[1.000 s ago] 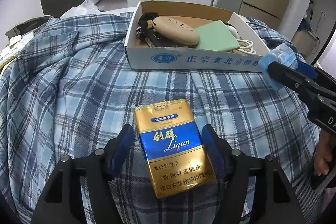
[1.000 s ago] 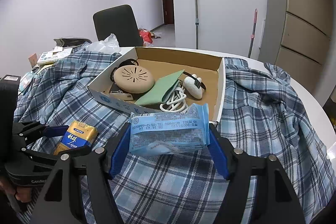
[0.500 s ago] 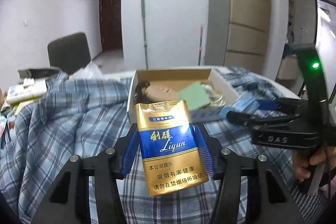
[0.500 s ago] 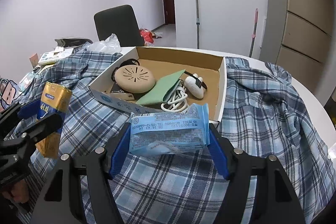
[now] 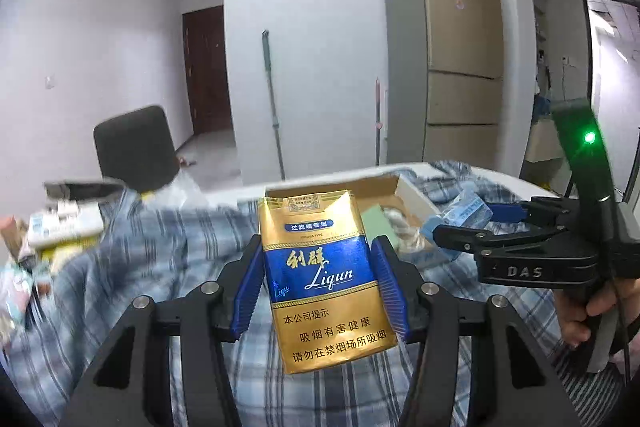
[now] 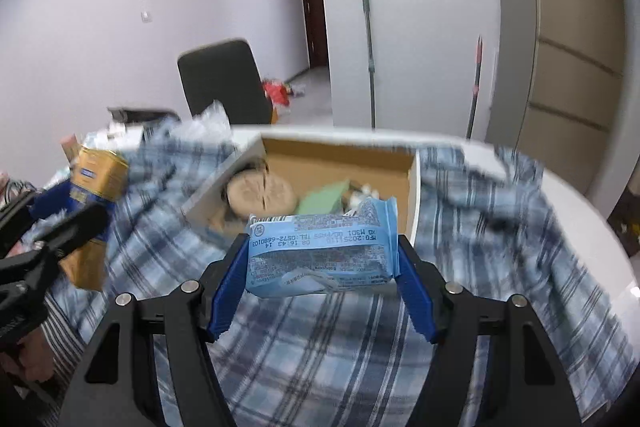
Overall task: Organize soft objects
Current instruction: 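Grasp the gold Liqun box with the left gripper while the right gripper lifts the packet, then lower the gold box and blue packet into the box and open both grippers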
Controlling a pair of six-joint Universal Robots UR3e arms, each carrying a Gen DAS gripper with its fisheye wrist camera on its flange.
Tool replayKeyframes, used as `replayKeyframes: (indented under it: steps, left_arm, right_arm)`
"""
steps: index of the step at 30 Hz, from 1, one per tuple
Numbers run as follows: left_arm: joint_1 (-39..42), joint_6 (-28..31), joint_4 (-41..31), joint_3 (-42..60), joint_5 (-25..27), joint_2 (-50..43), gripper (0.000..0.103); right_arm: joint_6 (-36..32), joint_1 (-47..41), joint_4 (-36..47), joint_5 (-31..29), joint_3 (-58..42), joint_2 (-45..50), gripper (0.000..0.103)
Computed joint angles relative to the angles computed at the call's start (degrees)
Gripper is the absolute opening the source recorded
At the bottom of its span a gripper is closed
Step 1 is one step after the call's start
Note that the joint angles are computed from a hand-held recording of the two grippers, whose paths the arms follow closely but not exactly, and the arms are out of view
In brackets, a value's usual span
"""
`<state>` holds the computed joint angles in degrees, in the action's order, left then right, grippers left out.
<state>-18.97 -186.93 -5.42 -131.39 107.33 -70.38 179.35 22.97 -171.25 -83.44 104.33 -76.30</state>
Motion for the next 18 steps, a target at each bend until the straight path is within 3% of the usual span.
replayKeyframes:
  steps: [2, 4, 7, 9, 11, 15, 18]
  left_arm:
    - [4.90, 0.01, -6.18, 3.17, -6.34, 2.66, 0.056]
    - [8.21, 0.89, -7.73, 6.24, -10.45, 2.48, 0.056]
    - [7.15, 2.93, -5.71, 12.48, -6.57, -2.95, 0.056]
    - [7.50, 3.05, -8.75, 17.82, -6.22, -6.01, 0.056]
    - [9.51, 3.08, -14.00, 23.15, -10.12, -7.92, 0.056]
    - [8.30, 4.73, -15.25, 31.26, -7.01, -14.95, 0.056]
    - [10.32, 4.33, -17.97, 35.95, -10.20, -18.91, 0.056]
  right_arm:
    - [-0.68, 1.19, 1.08, -2.42, -3.46, 0.05, 0.068]
    - [-0.96, 2.10, 2.05, -4.46, -7.39, 0.85, 0.068]
    - [-0.43, 2.56, 3.28, -6.07, -13.12, 3.00, 0.068]
    - [-0.04, 2.57, 3.74, -6.97, -16.66, 5.06, 0.068]
    - [0.81, 2.39, 4.75, -7.52, -20.61, 7.53, 0.068]
    - [3.32, 1.58, 6.71, -8.04, -27.16, 12.38, 0.068]
    - [4.80, 0.92, 7.20, -7.24, -29.59, 15.26, 0.068]
